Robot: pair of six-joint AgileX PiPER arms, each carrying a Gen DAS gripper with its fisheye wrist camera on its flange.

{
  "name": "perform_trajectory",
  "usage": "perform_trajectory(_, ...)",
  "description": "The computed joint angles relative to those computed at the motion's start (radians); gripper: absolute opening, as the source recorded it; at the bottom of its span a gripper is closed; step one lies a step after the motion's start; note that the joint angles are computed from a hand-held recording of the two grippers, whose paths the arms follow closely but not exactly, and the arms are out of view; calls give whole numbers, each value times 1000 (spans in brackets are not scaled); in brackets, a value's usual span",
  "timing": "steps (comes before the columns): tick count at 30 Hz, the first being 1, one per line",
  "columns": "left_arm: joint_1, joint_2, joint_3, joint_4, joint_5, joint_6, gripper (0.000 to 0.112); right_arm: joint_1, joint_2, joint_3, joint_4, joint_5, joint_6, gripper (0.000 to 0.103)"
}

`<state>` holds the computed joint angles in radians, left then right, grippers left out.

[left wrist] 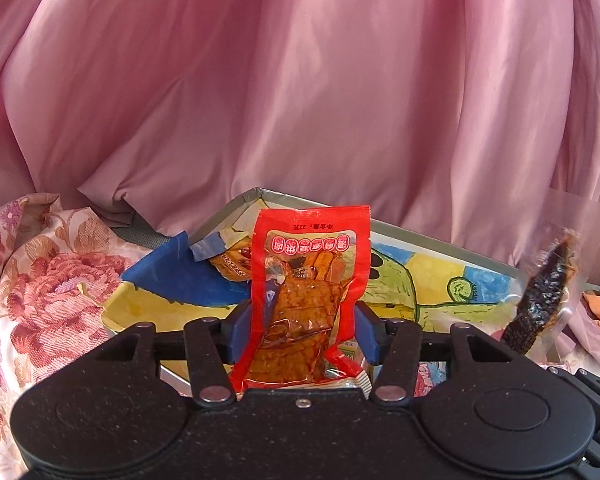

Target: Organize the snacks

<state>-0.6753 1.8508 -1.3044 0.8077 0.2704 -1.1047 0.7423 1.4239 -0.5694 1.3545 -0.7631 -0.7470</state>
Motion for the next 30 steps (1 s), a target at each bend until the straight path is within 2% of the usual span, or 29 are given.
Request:
perform_trajectory(5, -2, 6, -10, -24, 12, 17, 59, -6, 12, -8, 26, 0, -20, 20)
perform_trajectory(8, 2, 11, -19, -77, 20, 52, 64, 0, 16, -8, 35, -13, -26, 31)
perform_trajectory(10, 3, 11, -18, -66, 19, 30, 65, 12, 22, -10, 46, -38, -37, 45)
perform_trajectory(11, 4, 10, -17, -65, 17, 24, 66, 15, 25, -12, 52, -44, -45, 48)
perform_trajectory(16, -2, -7, 10, 75, -8, -130, 78, 38, 22, -15, 66, -79, -71, 69)
perform_trajectory(21, -17, -22, 20, 206, -1, -255, 82, 53, 13, -7, 57, -115, -52, 82)
perform_trajectory(30, -28, -74, 71, 424, 15, -493, 92, 121, 3, -7, 99, -264, -60, 101)
